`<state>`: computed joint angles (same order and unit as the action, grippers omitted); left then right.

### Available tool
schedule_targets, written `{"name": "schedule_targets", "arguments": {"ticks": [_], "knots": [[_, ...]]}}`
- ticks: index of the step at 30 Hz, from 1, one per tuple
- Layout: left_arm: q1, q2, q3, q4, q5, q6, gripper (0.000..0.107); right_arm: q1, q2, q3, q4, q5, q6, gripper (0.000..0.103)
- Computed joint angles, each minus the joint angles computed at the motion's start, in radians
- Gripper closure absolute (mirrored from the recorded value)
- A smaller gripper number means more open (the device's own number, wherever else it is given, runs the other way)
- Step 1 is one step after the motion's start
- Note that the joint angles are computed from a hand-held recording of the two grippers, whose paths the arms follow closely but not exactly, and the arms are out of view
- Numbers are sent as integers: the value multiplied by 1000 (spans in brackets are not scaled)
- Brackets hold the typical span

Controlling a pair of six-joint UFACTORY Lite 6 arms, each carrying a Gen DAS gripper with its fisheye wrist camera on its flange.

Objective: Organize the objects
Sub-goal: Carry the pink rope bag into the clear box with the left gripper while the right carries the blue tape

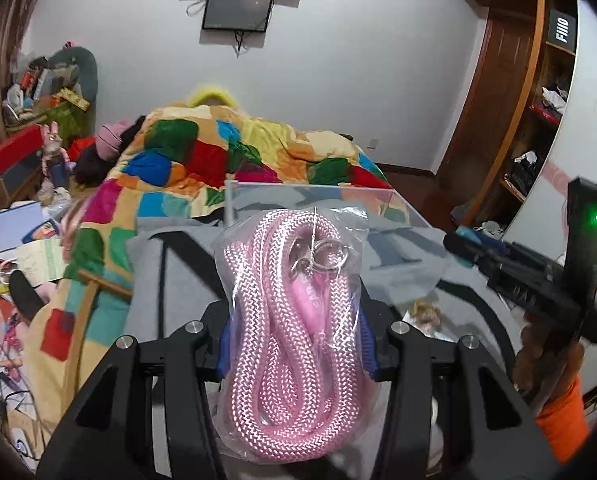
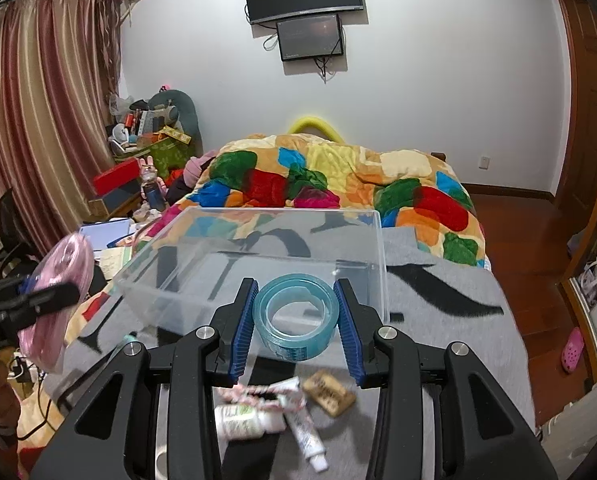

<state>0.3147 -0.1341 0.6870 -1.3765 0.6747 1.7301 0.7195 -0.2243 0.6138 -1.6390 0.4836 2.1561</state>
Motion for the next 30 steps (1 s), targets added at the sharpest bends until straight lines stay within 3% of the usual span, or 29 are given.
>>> {"name": "schedule_targets", "arguments": {"ticks": [9,15,27,30], "knots": [[-191,248,233,-32,-138,-100,59,-149,231,167,-66,-130,-3,67],[-282,394,383,12,-229,-199,59,-204,370,289,63,-204,-162,67],[-347,613,614,344,-219,-590,56,-197,494,402,263,-205,-398,67],[-347,591,588,321,-240,-553,55,-207,478,391,285,-234,-422,65]]}}
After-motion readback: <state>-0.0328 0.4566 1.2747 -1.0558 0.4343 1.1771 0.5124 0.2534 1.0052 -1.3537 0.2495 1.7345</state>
